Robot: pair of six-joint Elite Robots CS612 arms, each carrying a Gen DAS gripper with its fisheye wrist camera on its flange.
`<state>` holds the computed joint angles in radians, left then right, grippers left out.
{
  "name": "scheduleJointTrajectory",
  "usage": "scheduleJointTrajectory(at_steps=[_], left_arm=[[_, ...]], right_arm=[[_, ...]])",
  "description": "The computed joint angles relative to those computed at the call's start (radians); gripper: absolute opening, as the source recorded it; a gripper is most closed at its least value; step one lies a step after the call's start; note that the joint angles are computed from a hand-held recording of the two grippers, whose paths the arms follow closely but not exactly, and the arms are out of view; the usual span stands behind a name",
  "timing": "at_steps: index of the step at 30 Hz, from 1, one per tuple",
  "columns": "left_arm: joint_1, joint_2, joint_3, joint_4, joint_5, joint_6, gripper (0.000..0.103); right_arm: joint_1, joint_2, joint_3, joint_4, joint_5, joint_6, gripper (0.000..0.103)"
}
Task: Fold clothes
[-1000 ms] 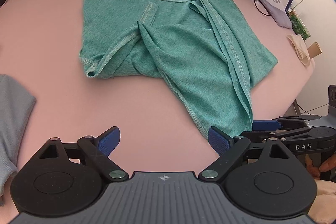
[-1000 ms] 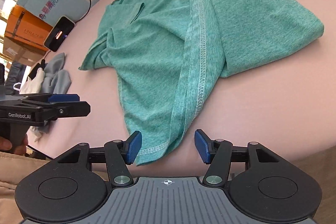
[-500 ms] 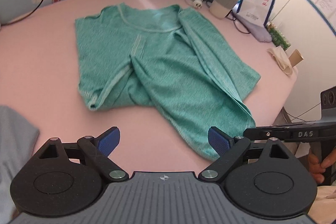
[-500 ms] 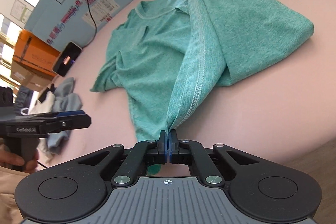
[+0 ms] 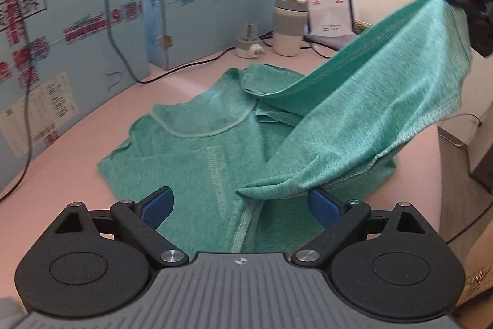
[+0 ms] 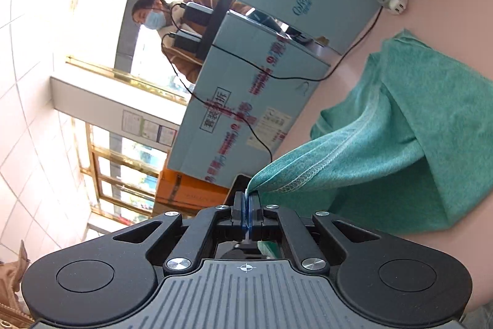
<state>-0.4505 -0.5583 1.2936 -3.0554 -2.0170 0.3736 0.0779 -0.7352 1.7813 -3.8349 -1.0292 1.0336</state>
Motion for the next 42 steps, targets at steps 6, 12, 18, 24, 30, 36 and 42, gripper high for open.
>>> scheduleJointTrajectory(at_steps=[6,12,18,24,30,36,42], left_arm=[[-0.006,0.028,-0.048,0.177,-0.131,0.1,0.094],[0.008,-0.017,0.001,0.386,-0.367,0.195,0.094],[0.028,-0.026,0.01,0.535,-0.374,0.121,0.092],[0.067,-0.013,0.054,0.312,-0.378,-0.176,0.094],[0.069,0.007,0.049,0.24,-0.406,-0.275,0.094],[0.057,0.021,0.036,0.207,-0.437,-0.293,0.094],[0.049,0.033,0.039,0.14,-0.436,-0.368,0.094]], right_arm=[[-0.022,0.029,-0.077,-0.017,0.052,0.019,0.003],[-0.029,0.07,-0.213,0.044,0.115,-0.04,0.003],[-0.002,0.168,-0.42,0.204,0.119,-0.118,0.003],[0.046,0.239,-0.571,0.516,0.013,-0.295,0.009],[0.075,0.187,-0.527,0.793,-0.063,-0.579,0.028],[0.086,0.204,-0.524,0.955,-0.044,-0.529,0.034],[0.084,0.252,-0.53,0.932,0.055,-0.328,0.038]])
